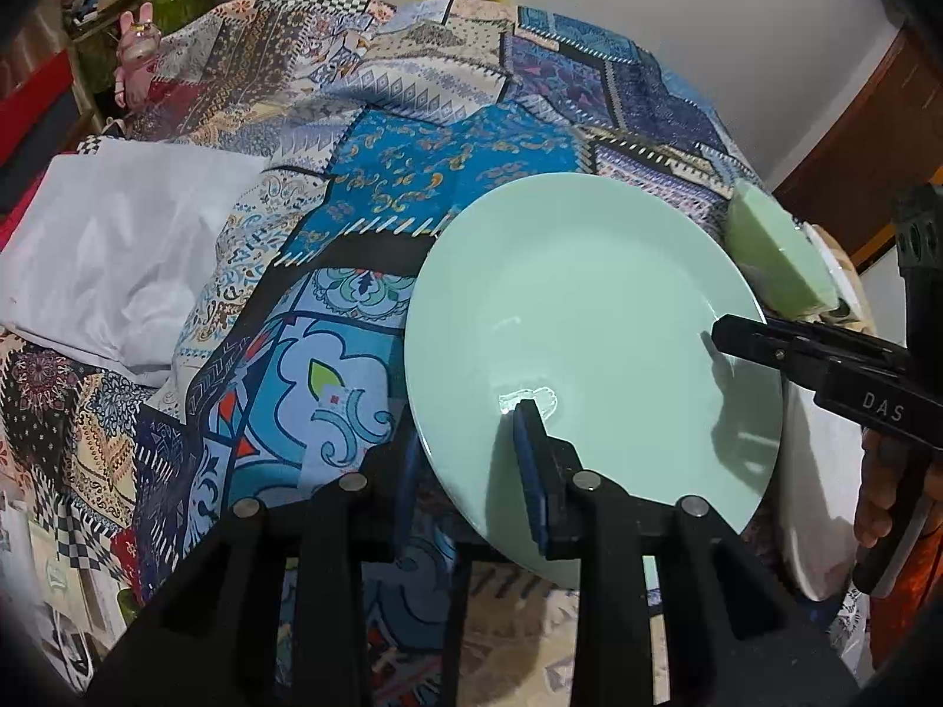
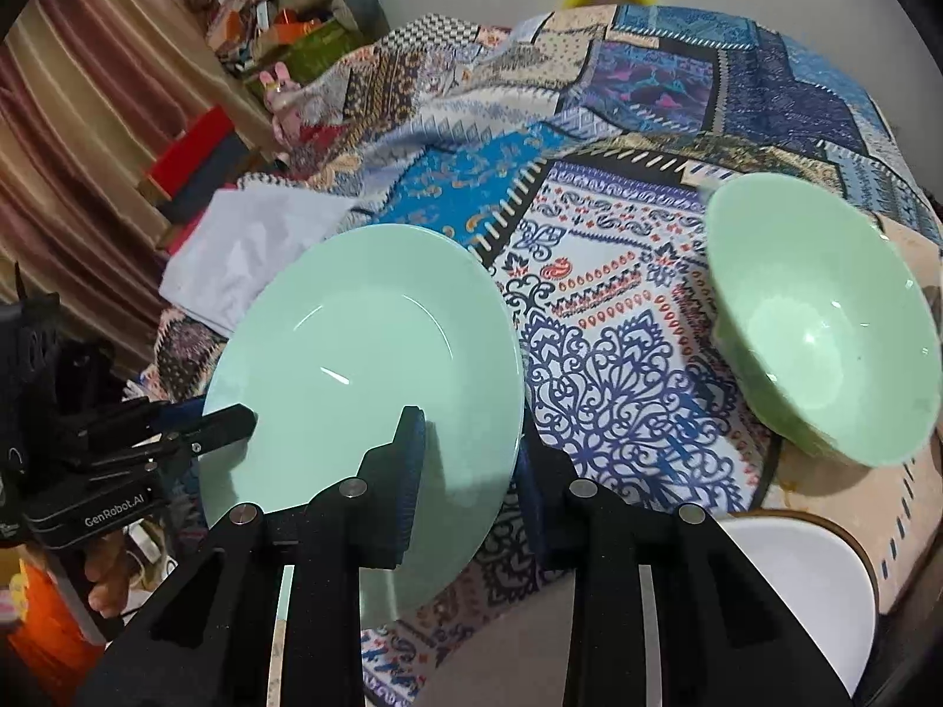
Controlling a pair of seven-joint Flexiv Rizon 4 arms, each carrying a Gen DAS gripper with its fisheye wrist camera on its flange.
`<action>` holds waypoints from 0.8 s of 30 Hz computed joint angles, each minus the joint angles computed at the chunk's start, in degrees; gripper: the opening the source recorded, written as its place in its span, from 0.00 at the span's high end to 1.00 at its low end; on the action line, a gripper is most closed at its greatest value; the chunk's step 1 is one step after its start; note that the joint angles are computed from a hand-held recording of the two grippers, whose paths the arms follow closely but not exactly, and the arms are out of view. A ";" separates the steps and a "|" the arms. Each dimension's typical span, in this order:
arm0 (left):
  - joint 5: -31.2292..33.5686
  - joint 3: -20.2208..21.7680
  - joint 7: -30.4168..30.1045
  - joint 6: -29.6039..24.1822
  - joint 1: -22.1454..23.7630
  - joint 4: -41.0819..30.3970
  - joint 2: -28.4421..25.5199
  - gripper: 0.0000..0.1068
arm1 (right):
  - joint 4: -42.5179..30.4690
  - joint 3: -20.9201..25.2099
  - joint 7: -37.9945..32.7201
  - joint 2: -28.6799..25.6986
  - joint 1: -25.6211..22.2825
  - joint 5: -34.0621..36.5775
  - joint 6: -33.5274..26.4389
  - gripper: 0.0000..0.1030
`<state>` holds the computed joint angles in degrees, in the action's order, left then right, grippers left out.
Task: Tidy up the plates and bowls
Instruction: 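Lift and carry the mint green plate toward the white plate stack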
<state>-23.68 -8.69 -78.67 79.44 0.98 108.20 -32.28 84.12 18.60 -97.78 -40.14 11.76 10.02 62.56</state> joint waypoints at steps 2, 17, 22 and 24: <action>0.38 0.34 -0.37 0.27 -0.56 0.30 0.72 0.72 | 0.96 0.36 -0.34 0.86 -0.51 0.66 0.84 0.73; 3.34 1.87 -4.05 1.31 -5.53 1.86 5.64 0.72 | 10.19 2.18 -3.27 8.99 -5.03 5.82 6.59 0.73; 3.99 1.54 -5.04 0.80 -7.07 1.31 5.80 0.72 | 12.67 2.43 -4.67 11.17 -6.95 8.05 7.43 0.73; 4.70 1.92 -5.76 0.65 -8.17 0.81 5.72 0.72 | 13.75 2.50 -5.38 12.06 -7.83 9.12 7.84 0.73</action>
